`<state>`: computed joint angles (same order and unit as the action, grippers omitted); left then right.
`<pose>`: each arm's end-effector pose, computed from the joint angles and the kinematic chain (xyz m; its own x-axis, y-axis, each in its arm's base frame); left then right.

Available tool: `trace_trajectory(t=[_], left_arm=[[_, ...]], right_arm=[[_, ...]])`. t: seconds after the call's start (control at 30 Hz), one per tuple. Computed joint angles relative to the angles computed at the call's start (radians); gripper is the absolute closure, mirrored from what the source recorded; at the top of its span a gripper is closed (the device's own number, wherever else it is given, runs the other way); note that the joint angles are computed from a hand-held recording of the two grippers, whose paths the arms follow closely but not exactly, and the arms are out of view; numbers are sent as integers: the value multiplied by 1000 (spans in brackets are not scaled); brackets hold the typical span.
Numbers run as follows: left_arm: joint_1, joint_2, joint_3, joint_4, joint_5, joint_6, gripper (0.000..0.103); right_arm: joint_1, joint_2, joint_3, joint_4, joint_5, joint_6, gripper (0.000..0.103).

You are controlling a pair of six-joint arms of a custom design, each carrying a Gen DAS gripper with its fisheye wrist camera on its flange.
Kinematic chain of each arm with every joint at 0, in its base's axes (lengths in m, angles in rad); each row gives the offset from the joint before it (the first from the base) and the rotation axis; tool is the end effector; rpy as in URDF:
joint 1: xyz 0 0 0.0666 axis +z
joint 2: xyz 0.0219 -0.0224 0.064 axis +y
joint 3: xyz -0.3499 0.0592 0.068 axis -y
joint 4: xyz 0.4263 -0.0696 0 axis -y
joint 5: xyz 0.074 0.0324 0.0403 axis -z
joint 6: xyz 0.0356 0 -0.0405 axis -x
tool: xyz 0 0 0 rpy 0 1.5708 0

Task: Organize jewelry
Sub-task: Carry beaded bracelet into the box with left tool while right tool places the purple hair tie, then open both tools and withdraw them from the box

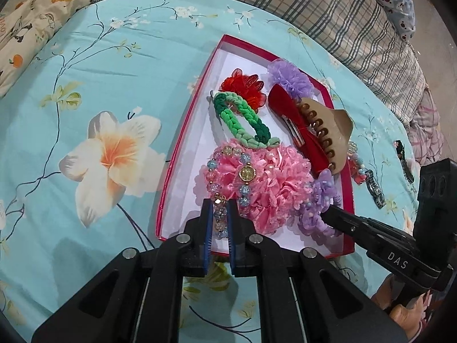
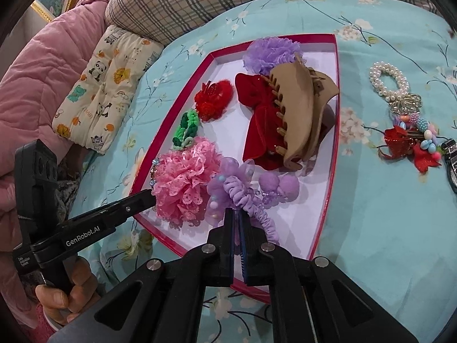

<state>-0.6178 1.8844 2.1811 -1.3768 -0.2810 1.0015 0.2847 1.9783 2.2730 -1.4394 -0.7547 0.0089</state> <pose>0.5378 -0.3705 0.4716 -0.7666 -0.4480 -0.4600 -0.3630 0.8933 -0.2651 0.6383 0.2118 0.4576 -0.8697 -0.2613 -0.4189 -0.4841 0.6173 0.6201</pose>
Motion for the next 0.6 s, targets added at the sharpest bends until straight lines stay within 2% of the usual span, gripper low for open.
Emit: trace_trajectory(t=[0.13, 0.27, 0.33, 0.6], left_arm=[[-4, 1, 9, -10, -8, -4, 97], [-7, -2, 13, -14, -11, -4, 91], [-10, -4, 15, -19, -20, -3, 87], [-20, -6, 31, -24, -31, 0, 87]], right_arm=[[-2, -5, 0, 0, 4, 4, 93], [-5, -16, -8, -3, 7, 12, 71], [-7, -29, -22, 5, 12, 16, 70], [-26, -61, -46, 19, -2, 15, 70]])
